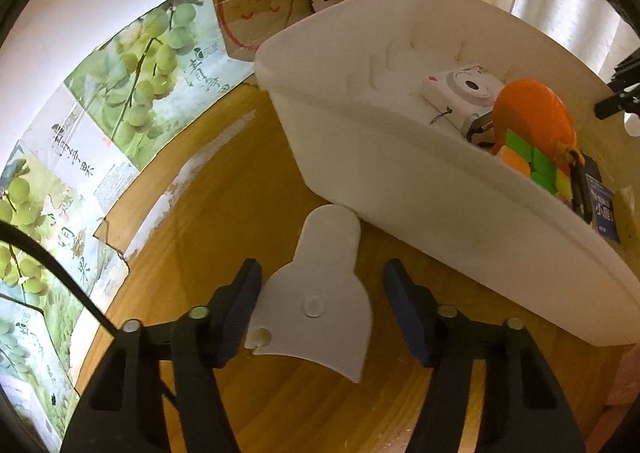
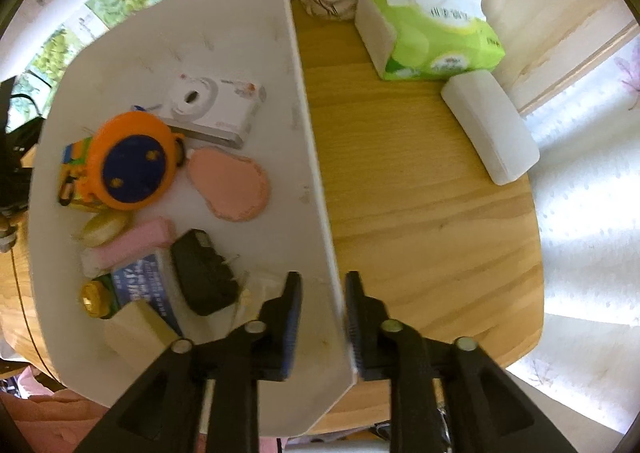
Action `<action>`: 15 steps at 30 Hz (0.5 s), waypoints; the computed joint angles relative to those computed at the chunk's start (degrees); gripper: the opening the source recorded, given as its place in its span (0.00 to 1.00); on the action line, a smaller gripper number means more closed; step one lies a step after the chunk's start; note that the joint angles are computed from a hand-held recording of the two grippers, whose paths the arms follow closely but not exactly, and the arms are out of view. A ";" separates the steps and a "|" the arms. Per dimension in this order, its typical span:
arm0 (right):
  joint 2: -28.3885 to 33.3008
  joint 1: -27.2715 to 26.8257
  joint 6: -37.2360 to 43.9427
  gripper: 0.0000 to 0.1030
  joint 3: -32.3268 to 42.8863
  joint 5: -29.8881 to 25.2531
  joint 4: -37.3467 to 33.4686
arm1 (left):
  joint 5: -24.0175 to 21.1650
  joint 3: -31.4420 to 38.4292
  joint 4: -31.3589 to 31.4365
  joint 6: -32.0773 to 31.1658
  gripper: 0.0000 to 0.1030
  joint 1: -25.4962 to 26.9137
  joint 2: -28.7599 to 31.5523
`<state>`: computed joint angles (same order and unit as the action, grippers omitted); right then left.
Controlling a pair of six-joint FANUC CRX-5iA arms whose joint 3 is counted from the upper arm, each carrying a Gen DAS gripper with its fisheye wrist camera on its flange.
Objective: Organize rigid objects
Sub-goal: 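Grasp the white plastic piece with left tool while right tool opens and releases the bin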
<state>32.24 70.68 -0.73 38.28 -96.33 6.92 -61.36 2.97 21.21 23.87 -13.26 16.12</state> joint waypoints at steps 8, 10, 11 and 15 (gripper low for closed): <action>2.52 1.76 -1.24 0.48 4.74 -2.42 3.56 | 0.11 -1.11 1.91 -0.43 0.55 0.90 -0.34; 2.17 2.33 -2.48 0.53 4.21 -1.73 4.89 | 0.28 -1.44 1.48 0.50 0.55 0.95 -0.83; 1.94 2.36 -2.60 0.56 3.97 -1.39 5.42 | 0.44 -1.64 1.09 1.43 0.55 0.97 -1.12; 2.05 3.24 -3.51 0.64 3.68 -0.67 8.10 | 1.06 -3.07 0.11 4.65 0.55 1.12 -2.66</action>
